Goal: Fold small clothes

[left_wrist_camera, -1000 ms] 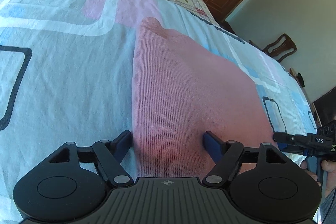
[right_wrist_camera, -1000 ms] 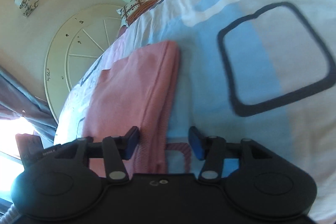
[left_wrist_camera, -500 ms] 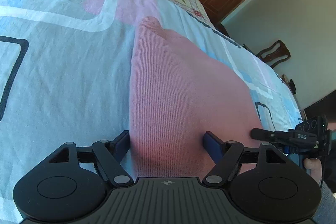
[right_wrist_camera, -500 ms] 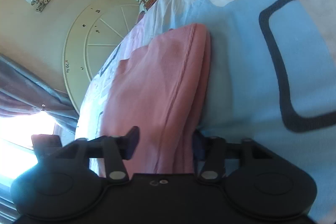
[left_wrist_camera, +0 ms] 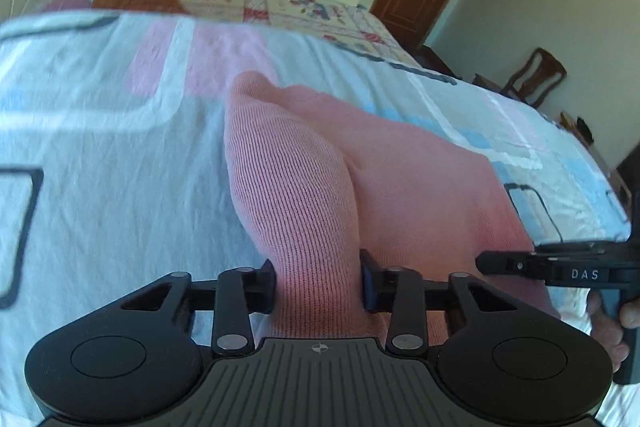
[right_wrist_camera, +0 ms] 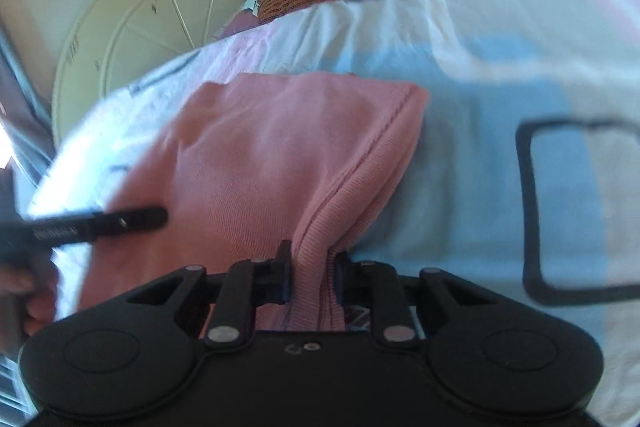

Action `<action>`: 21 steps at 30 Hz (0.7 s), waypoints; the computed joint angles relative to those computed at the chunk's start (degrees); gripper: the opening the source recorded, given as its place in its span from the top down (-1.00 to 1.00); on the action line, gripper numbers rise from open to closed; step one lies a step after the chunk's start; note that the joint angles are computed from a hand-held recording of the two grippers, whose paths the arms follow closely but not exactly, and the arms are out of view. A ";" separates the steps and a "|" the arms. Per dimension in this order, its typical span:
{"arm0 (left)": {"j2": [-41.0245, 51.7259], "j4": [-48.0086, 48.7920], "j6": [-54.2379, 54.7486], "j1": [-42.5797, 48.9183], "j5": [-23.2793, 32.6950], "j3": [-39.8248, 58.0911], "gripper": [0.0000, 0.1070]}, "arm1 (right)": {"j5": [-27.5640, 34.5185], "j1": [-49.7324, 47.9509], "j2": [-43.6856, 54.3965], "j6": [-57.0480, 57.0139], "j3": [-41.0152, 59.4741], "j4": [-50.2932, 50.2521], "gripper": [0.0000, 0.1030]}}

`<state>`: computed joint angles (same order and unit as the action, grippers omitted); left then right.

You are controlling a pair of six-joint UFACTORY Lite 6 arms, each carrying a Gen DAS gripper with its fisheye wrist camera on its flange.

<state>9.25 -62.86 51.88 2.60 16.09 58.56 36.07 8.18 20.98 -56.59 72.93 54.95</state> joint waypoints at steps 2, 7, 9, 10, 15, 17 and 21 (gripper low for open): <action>-2.34 -0.66 2.72 -0.51 -1.01 -1.46 0.37 | -4.91 3.16 -4.01 3.58 -2.74 -3.42 0.65; -7.49 -7.40 11.63 3.71 4.37 -3.80 0.39 | -10.43 9.44 -9.66 17.17 -4.10 -15.07 0.66; -9.59 -6.43 12.52 6.48 7.10 -4.36 0.39 | -10.89 11.85 -11.16 23.15 -3.44 -20.53 0.66; -10.39 -6.19 13.23 8.69 9.36 -4.47 0.39 | -11.34 13.47 -11.83 26.81 -3.17 -23.74 0.66; -13.03 -3.79 18.13 22.84 20.58 -4.24 0.39 | -13.01 23.47 -11.40 47.50 0.53 -39.80 0.66; -12.79 -2.30 20.57 29.69 25.25 -3.33 0.39 | -12.97 27.36 -8.49 54.45 4.18 -44.69 0.66; -9.10 -0.29 26.59 43.21 33.80 0.11 0.39 | -12.11 35.44 -0.81 67.17 13.37 -53.27 0.66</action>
